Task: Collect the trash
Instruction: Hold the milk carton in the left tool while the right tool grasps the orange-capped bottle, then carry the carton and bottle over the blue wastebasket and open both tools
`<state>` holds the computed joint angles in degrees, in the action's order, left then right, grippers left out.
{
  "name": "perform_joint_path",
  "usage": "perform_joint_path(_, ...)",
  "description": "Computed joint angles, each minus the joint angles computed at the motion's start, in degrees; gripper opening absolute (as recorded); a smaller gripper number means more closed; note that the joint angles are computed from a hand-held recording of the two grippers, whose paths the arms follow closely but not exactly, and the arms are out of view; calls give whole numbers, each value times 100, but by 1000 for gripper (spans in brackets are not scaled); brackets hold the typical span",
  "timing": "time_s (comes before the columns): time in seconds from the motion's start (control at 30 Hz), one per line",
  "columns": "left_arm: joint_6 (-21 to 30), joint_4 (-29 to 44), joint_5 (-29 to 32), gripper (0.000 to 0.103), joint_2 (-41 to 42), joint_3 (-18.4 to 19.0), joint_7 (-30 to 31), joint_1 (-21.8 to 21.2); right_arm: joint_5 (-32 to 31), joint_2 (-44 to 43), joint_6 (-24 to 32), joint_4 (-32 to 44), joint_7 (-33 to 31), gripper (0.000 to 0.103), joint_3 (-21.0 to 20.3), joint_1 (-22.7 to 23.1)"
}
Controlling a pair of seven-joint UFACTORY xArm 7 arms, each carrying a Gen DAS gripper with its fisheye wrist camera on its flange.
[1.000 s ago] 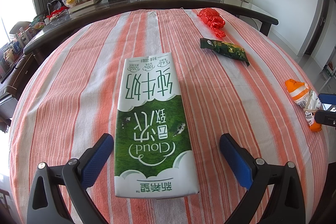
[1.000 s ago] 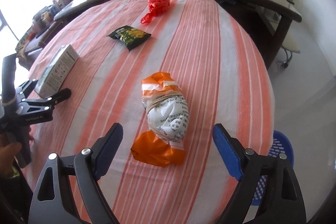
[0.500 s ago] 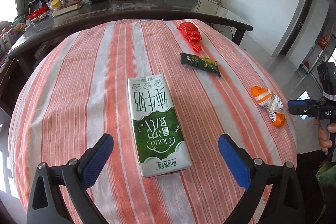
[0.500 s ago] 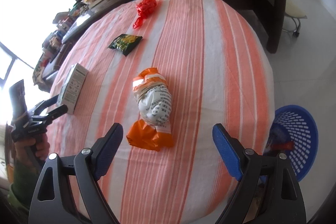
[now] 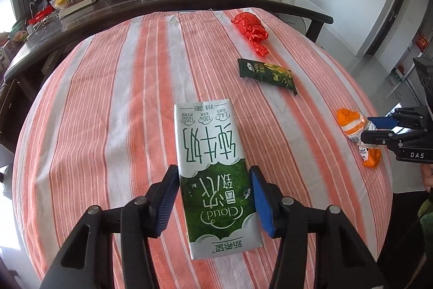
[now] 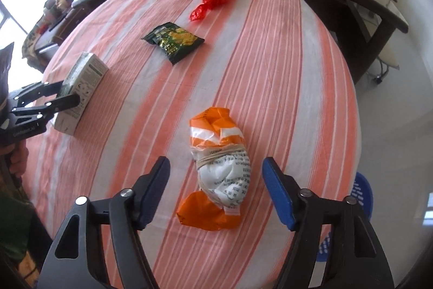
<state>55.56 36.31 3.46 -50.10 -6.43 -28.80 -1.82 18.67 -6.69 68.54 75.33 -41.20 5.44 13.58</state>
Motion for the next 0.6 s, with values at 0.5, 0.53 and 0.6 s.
perform_joint_path(0.5, -1356, 1922, -374, 53, 2068, -749, -212, -987, 881, 217, 66, 718, -433, 37, -754, -880)
perform_joint_path(0.53, -1479, 2143, -377, 53, 2379, -790, -220, -1077, 833, 323, 43, 818, -404, 37, -796, -1007)
perform_joint_path(0.6, -1645, 2652, -220, 53, 3063, -945, -321, -1202, 731, 576, 22, 1034, -312, 37, -865, -1261)
